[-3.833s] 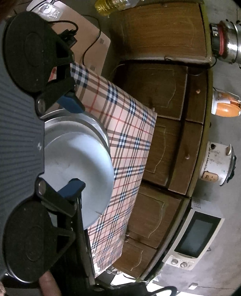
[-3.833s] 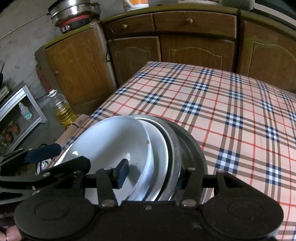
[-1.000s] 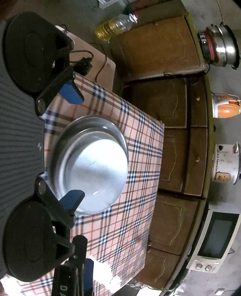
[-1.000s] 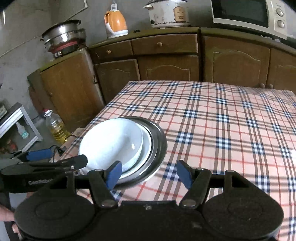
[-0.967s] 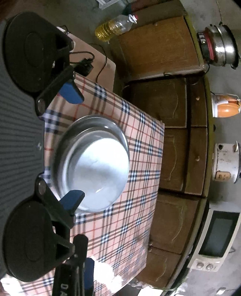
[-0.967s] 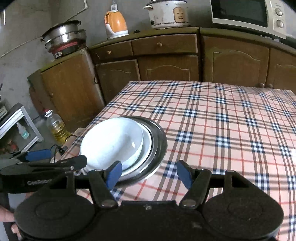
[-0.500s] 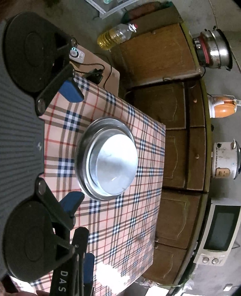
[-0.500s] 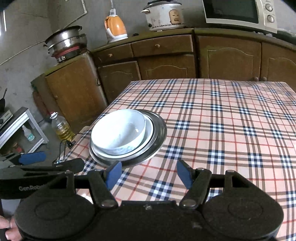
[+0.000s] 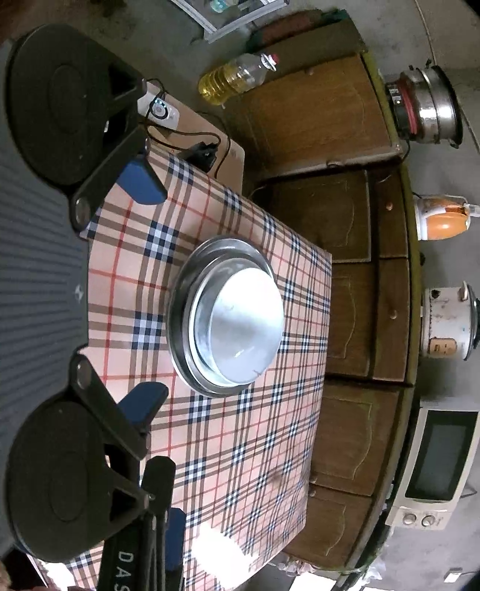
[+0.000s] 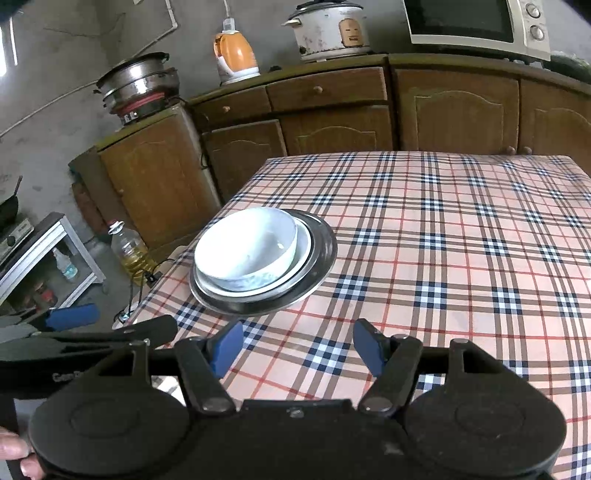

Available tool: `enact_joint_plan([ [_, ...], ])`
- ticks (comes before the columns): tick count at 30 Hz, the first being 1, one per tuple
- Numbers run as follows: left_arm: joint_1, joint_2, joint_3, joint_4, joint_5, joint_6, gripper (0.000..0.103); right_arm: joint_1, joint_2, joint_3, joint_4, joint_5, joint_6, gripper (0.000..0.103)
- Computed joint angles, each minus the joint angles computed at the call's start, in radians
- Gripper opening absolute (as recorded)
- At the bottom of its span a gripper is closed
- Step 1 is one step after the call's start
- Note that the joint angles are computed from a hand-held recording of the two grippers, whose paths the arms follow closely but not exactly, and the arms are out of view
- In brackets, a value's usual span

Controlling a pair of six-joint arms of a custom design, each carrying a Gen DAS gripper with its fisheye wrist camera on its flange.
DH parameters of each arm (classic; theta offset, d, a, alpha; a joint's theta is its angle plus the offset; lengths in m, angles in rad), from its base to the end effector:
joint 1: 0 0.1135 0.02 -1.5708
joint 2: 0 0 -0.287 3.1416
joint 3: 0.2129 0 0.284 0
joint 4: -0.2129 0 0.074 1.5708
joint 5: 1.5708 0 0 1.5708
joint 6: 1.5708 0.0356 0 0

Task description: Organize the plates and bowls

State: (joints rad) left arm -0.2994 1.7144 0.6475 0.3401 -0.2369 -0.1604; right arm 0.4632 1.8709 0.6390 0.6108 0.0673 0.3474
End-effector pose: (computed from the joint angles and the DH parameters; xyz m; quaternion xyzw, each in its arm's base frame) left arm 0.3167 -0.0890 0.1113 0.0146 0.9071 0.0123 0.4206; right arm 0.3077 0.1510 0.0821 -0.0361 0.8883 0.1527 0.4317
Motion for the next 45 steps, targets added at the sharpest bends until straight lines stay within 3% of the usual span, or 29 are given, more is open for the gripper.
enact_joint_plan([
  [45, -0.008, 0.037, 0.033, -0.066, 0.002, -0.048, 0.103, -0.008, 0.034, 0.013, -0.011, -0.038, 0.005, 0.079],
])
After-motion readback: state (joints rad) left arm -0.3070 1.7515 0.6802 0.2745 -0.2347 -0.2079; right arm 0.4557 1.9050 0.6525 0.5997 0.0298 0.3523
